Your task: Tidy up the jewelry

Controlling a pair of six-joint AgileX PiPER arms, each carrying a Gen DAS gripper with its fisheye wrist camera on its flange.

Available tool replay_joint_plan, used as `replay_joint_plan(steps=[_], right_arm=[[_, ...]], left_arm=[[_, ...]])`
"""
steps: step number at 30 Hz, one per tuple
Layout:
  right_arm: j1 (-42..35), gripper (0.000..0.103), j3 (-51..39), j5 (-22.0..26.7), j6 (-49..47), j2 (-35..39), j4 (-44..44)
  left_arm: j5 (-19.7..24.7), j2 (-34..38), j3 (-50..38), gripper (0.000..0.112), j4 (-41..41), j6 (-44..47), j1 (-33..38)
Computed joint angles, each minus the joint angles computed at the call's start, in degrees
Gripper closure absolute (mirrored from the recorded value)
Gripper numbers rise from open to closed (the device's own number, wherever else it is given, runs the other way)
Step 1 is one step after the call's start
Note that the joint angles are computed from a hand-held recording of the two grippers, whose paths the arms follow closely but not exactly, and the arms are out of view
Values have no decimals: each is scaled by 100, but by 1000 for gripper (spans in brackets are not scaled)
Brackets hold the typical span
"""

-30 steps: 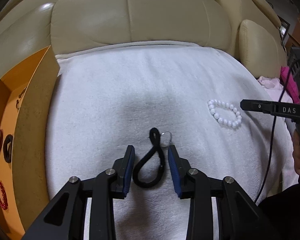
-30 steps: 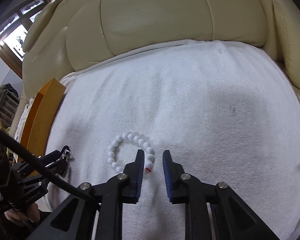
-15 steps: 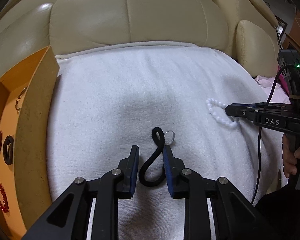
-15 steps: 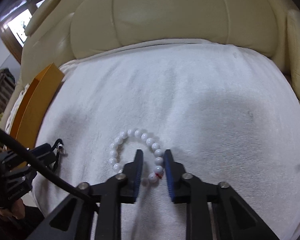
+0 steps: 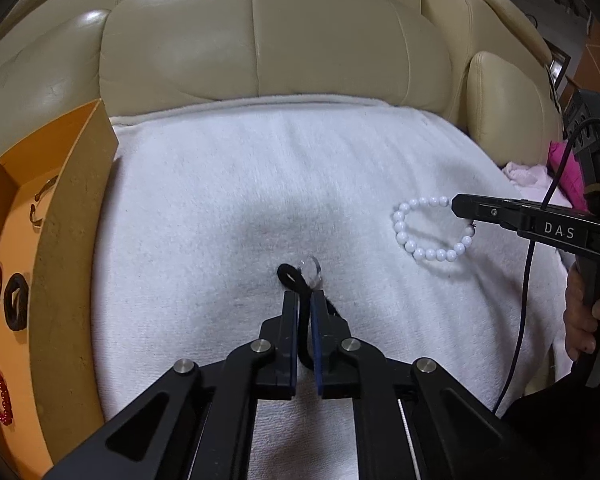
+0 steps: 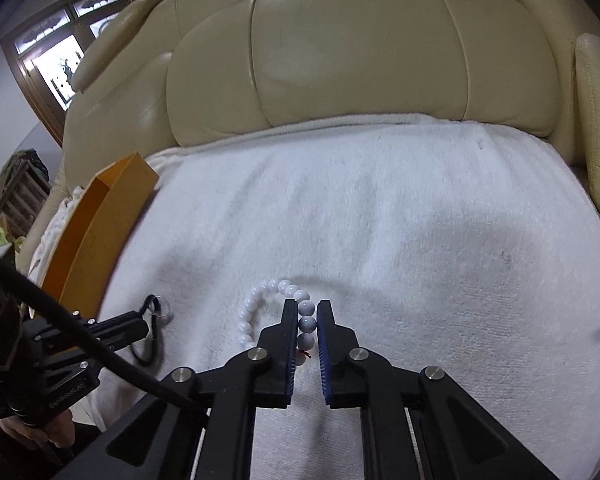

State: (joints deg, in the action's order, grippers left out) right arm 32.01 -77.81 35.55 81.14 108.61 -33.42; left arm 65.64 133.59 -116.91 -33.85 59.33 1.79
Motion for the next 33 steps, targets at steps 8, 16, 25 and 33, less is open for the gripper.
replay_joint_plan(steps=[8, 16, 25, 33], right_arm=[[-35, 92, 220, -247, 308, -185, -207], [-21, 92, 110, -208, 149, -113, -37], [-218, 92, 423, -302, -215, -110, 506], [-280, 92, 445, -385, -430, -76, 692]], left_arm=[[78, -139, 68, 106, -378, 247, 115], [10, -111, 66, 106, -49, 136, 81], [-95, -146, 262, 64, 123, 230, 39], [198, 85, 12, 88, 216, 91, -56]])
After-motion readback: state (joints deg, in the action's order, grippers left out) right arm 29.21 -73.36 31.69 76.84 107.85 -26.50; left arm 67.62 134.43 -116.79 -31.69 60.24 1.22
